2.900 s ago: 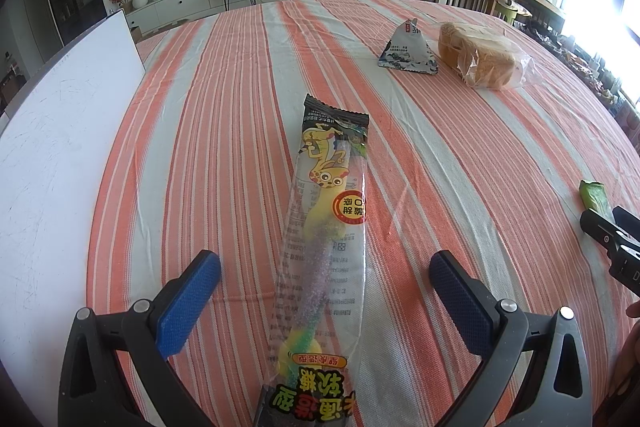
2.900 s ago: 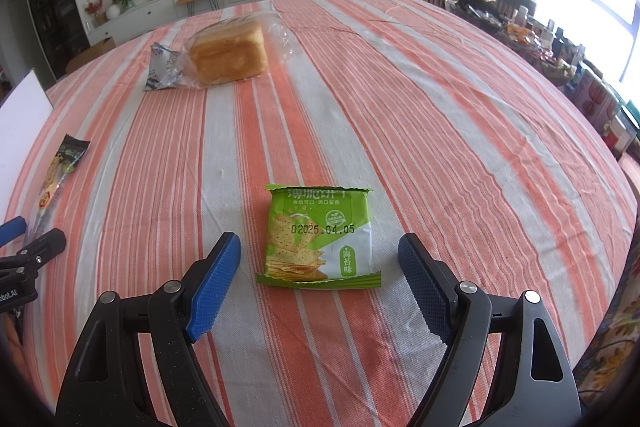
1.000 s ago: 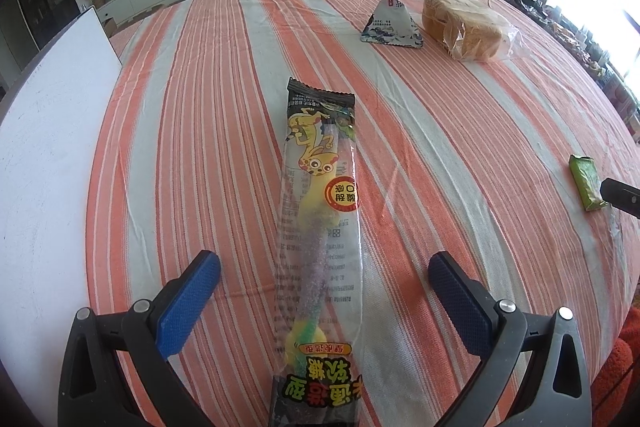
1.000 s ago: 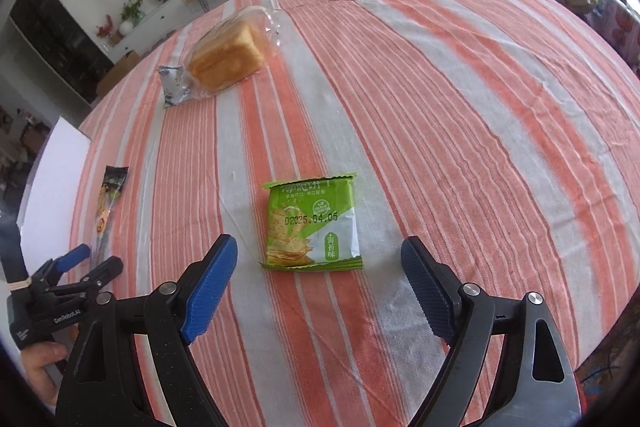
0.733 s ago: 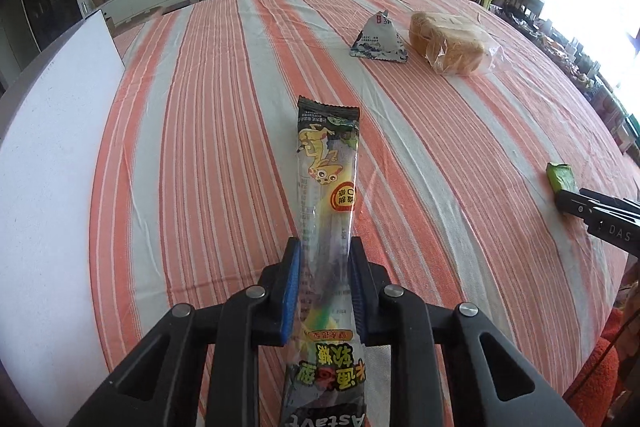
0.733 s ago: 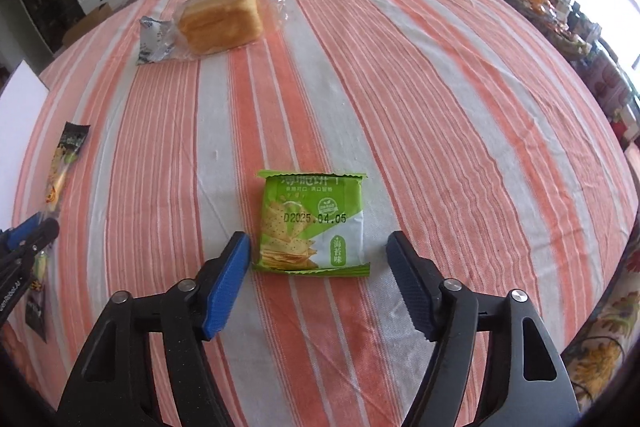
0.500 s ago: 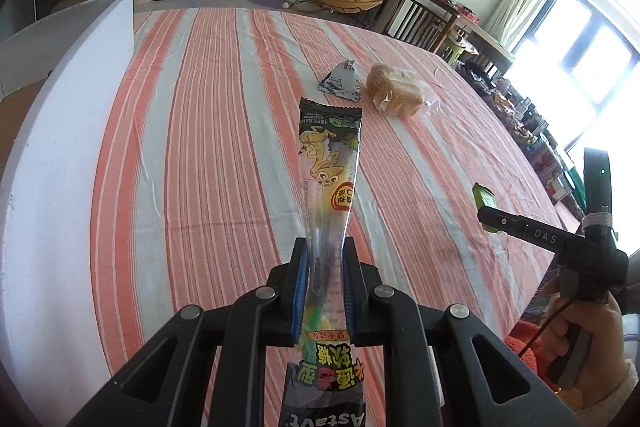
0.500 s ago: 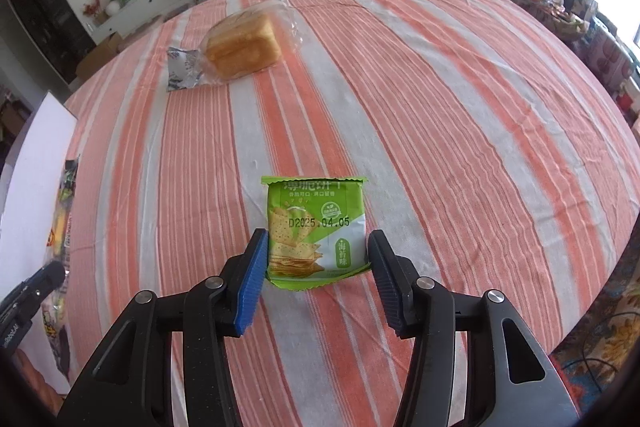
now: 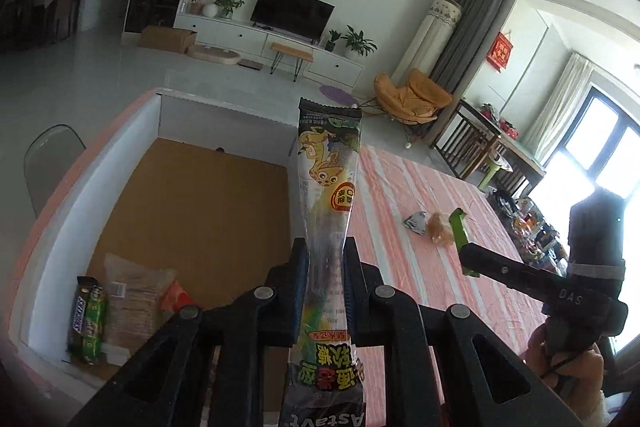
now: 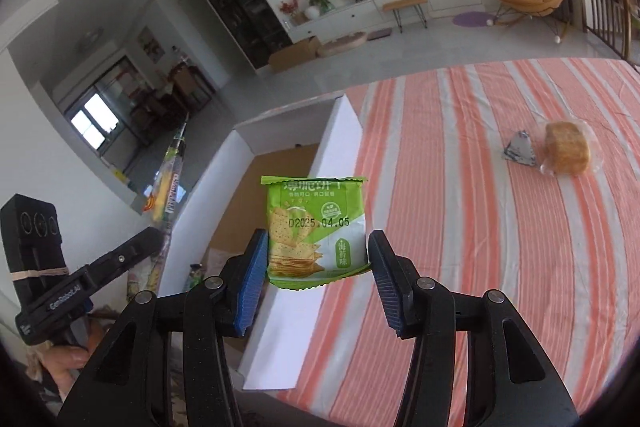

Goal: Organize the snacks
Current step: 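Carry both snacks over the box and open both tools to drop them, then move both tools back over the white pouch and bread loaf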

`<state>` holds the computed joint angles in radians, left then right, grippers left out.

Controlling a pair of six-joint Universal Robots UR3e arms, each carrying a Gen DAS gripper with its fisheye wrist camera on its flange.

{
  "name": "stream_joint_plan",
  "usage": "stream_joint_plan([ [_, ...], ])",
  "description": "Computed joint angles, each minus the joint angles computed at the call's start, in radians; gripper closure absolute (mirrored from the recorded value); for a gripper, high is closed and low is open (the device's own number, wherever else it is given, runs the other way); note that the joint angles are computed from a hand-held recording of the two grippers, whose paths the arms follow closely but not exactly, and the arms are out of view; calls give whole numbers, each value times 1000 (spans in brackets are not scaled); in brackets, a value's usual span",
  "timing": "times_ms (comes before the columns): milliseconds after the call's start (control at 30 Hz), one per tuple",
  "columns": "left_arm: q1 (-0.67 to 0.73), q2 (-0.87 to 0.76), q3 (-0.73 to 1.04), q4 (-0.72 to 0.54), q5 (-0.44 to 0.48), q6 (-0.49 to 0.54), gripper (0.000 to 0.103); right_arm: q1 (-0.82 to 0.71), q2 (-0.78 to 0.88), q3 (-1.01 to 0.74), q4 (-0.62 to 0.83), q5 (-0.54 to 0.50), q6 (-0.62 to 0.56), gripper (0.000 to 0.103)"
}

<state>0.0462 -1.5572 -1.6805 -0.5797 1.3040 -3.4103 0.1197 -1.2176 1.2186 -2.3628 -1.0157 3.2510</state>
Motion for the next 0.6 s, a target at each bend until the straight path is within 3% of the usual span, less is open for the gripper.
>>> stream_joint_plan([
  [33,12,-3,-14,-2,57,16,86,38,51,-69,16,18,6,48],
  [100,-6,-66,0,-35,230,46,66,118,170,-229,60,14,18,40],
  [133,-17,-109,5,-56,300,46,38,145,216,-282,69,7,25,29],
  [167,-22,-136,9,-76,333,35,22,163,242,-299,71,-1,29,27],
  [233,-37,-153,-37,-33,339,14,22,162,256,-269,49,-5,30,27],
  [400,-119,-202,-13,60,310,-13,18,45,115,147,-233,-134,-24,27],
  [533,-176,-218,27,139,151,-27,3,-42,79,379,-400,-487,-114,27],
  [600,-236,-287,116,151,102,-31,2,-82,103,459,-489,-658,-153,27],
])
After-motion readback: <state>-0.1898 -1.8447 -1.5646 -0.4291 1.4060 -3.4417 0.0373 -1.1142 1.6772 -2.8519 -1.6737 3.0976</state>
